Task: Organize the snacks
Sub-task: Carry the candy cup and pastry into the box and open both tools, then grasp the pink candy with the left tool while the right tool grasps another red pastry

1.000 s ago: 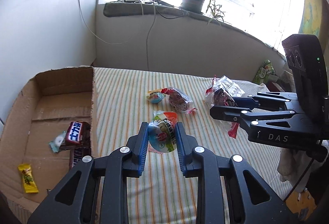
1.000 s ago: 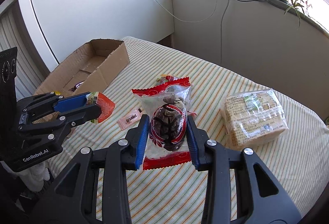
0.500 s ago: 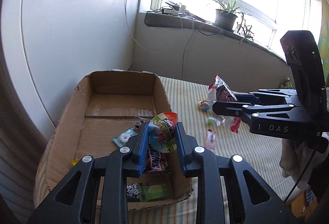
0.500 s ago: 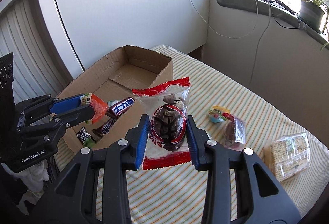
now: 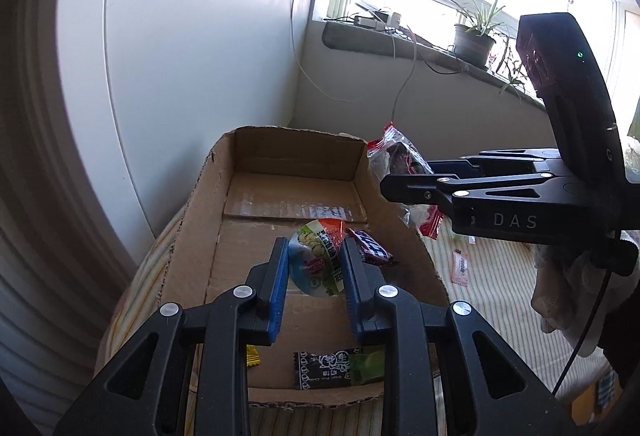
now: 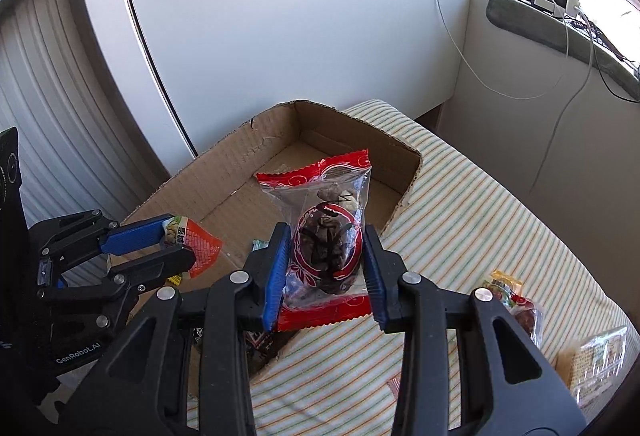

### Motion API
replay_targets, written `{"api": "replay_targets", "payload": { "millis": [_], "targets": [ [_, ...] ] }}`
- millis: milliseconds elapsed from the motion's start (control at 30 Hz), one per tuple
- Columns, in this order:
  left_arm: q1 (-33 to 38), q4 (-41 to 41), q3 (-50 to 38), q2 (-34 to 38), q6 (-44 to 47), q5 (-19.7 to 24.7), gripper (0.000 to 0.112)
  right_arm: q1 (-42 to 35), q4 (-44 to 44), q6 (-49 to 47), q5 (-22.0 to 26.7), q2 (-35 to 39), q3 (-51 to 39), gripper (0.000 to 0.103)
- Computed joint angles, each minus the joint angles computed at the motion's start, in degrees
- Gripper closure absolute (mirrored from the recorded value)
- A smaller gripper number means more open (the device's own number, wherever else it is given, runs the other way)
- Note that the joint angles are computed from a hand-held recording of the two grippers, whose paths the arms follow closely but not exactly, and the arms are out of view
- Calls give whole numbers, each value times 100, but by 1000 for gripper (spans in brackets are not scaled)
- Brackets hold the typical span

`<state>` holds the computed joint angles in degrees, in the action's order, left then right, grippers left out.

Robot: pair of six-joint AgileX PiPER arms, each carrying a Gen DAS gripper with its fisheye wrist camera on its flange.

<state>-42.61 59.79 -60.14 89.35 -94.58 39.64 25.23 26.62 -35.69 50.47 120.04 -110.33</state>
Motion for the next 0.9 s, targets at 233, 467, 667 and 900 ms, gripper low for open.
{"api": "replay_targets", "payload": {
  "millis": [233,467,667,900],
  "targets": [
    [150,-31,118,-60,-9,-71,88,187,-171,239,335,487,-711,66],
    [178,-87,68,-26,108,-66,88,247,-229,330,526,685,-1036,66],
    [143,-105,5,9,140,3,87,210,-152,265,535,658,-1017,65],
    [58,-124,-72,29,140,156,80,167,-68,147,331,380,-659,40]
  ]
}}
